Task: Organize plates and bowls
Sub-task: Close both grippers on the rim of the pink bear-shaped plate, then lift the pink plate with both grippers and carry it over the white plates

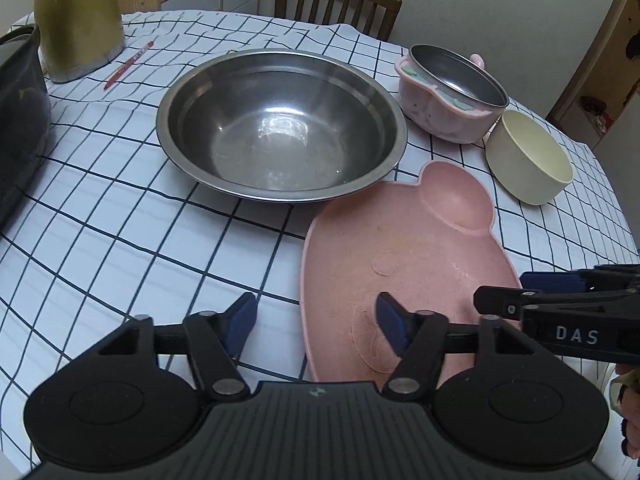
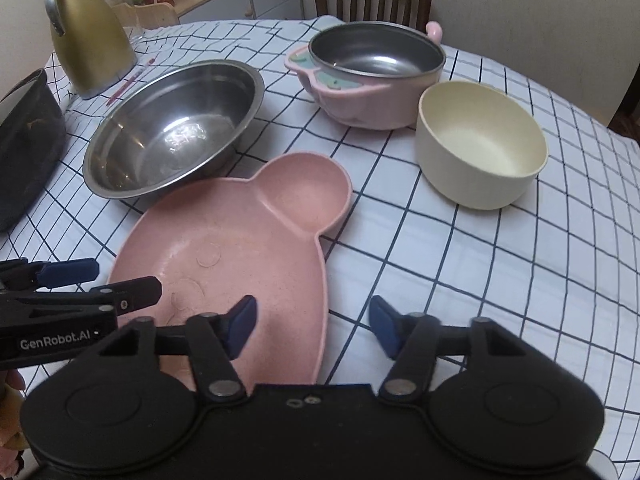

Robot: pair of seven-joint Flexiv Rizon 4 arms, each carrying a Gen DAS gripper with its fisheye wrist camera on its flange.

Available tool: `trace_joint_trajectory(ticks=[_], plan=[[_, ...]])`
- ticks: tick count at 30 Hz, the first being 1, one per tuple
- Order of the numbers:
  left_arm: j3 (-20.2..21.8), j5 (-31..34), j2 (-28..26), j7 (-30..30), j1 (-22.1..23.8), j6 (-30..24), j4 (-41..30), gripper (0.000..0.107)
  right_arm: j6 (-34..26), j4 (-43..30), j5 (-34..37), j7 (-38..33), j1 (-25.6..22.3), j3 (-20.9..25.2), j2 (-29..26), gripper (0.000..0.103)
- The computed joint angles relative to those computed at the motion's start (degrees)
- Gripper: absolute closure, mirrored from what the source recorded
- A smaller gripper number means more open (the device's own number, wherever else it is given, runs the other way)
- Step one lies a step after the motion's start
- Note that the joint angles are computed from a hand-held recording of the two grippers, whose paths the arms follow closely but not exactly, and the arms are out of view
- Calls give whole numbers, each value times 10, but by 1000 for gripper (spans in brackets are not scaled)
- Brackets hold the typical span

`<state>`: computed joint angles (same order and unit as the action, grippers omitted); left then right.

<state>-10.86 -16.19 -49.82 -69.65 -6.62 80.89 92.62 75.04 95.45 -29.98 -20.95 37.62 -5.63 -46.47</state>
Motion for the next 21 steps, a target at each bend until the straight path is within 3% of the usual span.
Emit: trace_joint_trajectory(ticks=[6, 15, 21], plan=[[1, -2, 1, 1, -3, -19, -6, 75, 1, -9, 18, -14, -12, 19, -6, 76], [24, 0, 8, -27, -16, -37, -6, 90, -2, -6, 33, -4, -11, 17, -4, 93], [27, 7, 27, -39, -17, -27, 19, 90, -18, -2, 44, 6, -14, 29, 8, 94]])
